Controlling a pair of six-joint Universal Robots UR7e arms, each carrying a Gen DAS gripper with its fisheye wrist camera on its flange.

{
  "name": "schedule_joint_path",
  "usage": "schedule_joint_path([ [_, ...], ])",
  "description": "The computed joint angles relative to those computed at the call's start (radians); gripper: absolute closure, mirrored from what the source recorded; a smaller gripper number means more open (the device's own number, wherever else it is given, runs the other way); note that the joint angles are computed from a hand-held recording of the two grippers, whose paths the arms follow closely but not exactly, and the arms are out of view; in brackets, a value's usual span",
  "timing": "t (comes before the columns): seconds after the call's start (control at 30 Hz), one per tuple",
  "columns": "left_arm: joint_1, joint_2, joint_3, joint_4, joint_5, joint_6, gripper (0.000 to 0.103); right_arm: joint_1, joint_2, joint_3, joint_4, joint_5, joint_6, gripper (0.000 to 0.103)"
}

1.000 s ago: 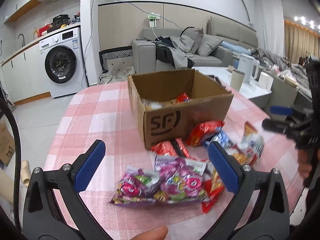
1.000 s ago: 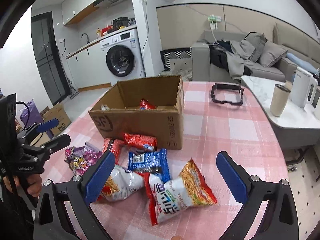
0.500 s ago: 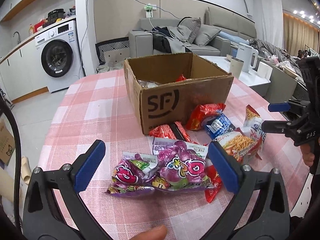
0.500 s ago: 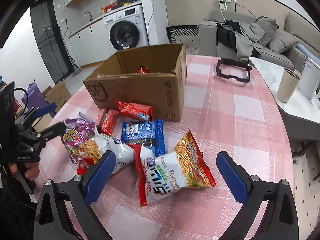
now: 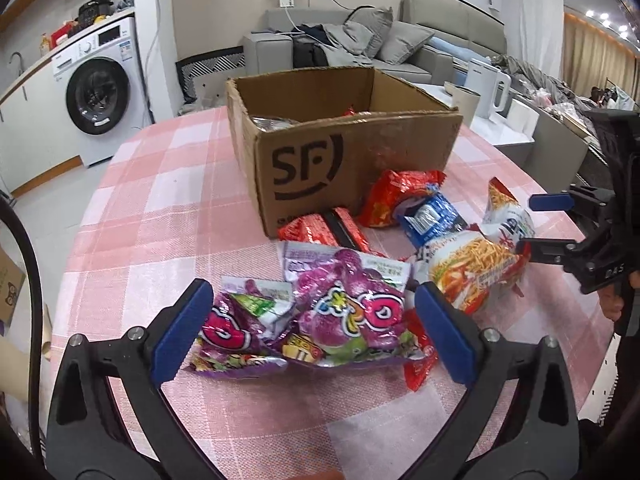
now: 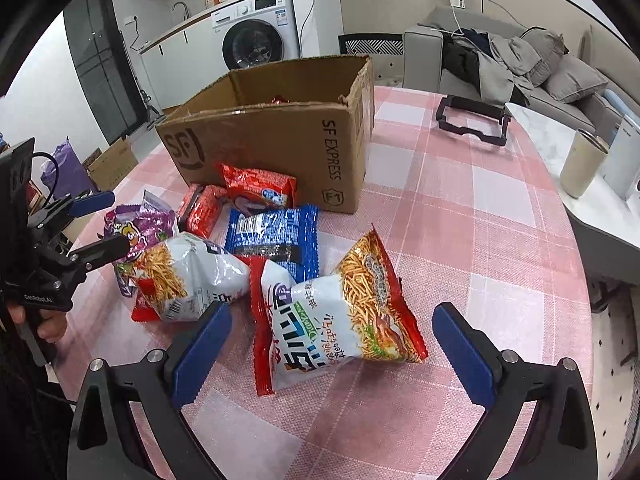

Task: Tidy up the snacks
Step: 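Grasp the purple candy bag with the left gripper while the right gripper grasps a white noodle bag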

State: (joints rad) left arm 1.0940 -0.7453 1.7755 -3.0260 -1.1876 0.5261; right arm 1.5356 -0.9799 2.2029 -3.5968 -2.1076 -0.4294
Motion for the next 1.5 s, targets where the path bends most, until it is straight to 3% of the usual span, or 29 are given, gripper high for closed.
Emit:
schedule_joint_path([
  [0.43, -0.001, 0.012, 0.011, 0.004, -0.01, 0.039, 0.007, -0.006, 0.06, -0.037, 0.0, -0.042, -0.013, 0.001],
  [0.67, -0.011, 0.026, 0.027, -0.041, 0.03, 0.089, 0.008, -0.005, 0.07, -0.044, -0.01, -0.051, -0.02, 0.001],
  [0.77, -0.012, 0.028, 0.031, -0.055, 0.037, 0.1, 0.016, -0.006, 0.069, -0.042, -0.01, -0.048, -0.019, 0.001],
  [0.97, -0.007, 0.025, 0.043, -0.08, 0.012, 0.13, 0.023, -0.004, 0.068, -0.038, -0.015, -0.048, -0.021, 0.001],
  [1.2, 0.012, -0.01, 0.029, 0.015, -0.071, 0.105, 0.067, -0.002, 0.065, -0.034, -0.016, -0.045, -0.02, 0.001],
  [1.3, 0.011, -0.015, 0.025, 0.039, -0.067, 0.097, 0.066, -0.002, 0.064, -0.032, -0.017, -0.046, -0.023, 0.001],
  [1.37, 0.012, -0.013, 0.02, 0.054, -0.059, 0.096, 0.055, -0.002, 0.064, -0.033, -0.015, -0.044, -0.021, 0.001],
  [1.5, -0.001, 0.001, 0.019, 0.062, 0.02, 0.101, 0.023, -0.001, 0.063, -0.03, -0.014, -0.046, -0.023, 0.001],
])
